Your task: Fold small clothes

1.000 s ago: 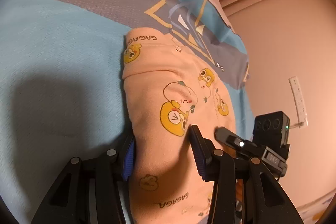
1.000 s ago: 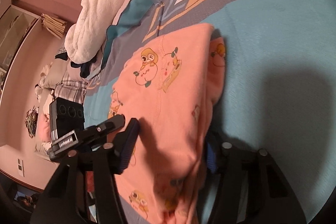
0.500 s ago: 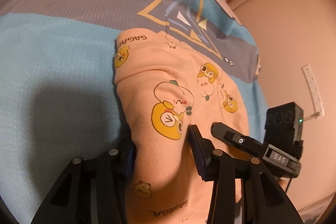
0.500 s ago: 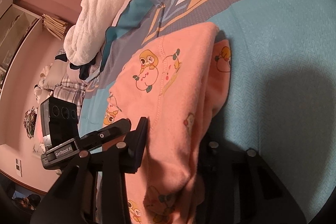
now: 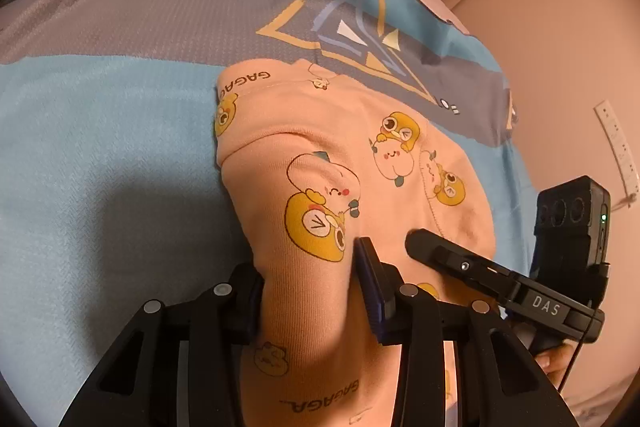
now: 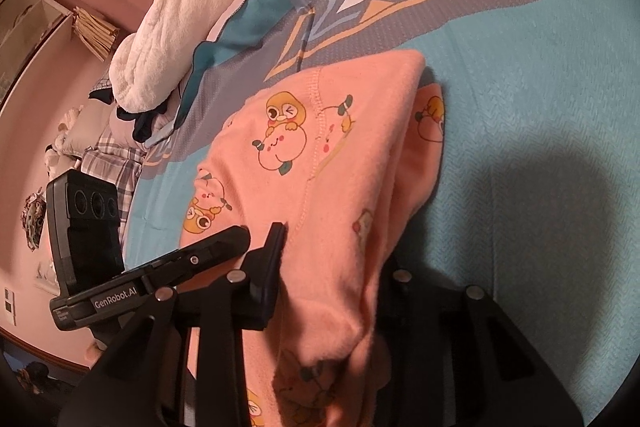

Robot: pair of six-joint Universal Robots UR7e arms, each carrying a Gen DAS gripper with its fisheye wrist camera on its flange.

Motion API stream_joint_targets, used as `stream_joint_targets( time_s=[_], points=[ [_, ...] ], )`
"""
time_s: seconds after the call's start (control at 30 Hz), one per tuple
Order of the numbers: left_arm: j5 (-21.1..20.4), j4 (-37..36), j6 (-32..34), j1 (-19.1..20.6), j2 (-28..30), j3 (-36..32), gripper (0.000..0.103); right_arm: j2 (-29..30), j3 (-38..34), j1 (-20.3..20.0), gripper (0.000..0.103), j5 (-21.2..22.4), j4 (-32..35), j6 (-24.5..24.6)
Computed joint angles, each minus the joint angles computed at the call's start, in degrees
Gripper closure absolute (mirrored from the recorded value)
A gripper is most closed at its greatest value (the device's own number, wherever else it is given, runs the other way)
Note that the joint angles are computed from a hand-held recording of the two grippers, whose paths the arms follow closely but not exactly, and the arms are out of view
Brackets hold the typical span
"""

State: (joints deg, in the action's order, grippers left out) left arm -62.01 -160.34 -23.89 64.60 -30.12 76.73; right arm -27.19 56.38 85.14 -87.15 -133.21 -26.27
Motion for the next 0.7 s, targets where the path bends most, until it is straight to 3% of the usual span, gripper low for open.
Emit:
stream_joint_targets(
  time_s=[0.7],
  points=[
    [5.9, 2.2, 1.5, -1.5, 1.5, -1.7, 0.064, -1.1, 4.3, 0.9, 0.073, -3.0, -6.7, -2.6]
  ],
)
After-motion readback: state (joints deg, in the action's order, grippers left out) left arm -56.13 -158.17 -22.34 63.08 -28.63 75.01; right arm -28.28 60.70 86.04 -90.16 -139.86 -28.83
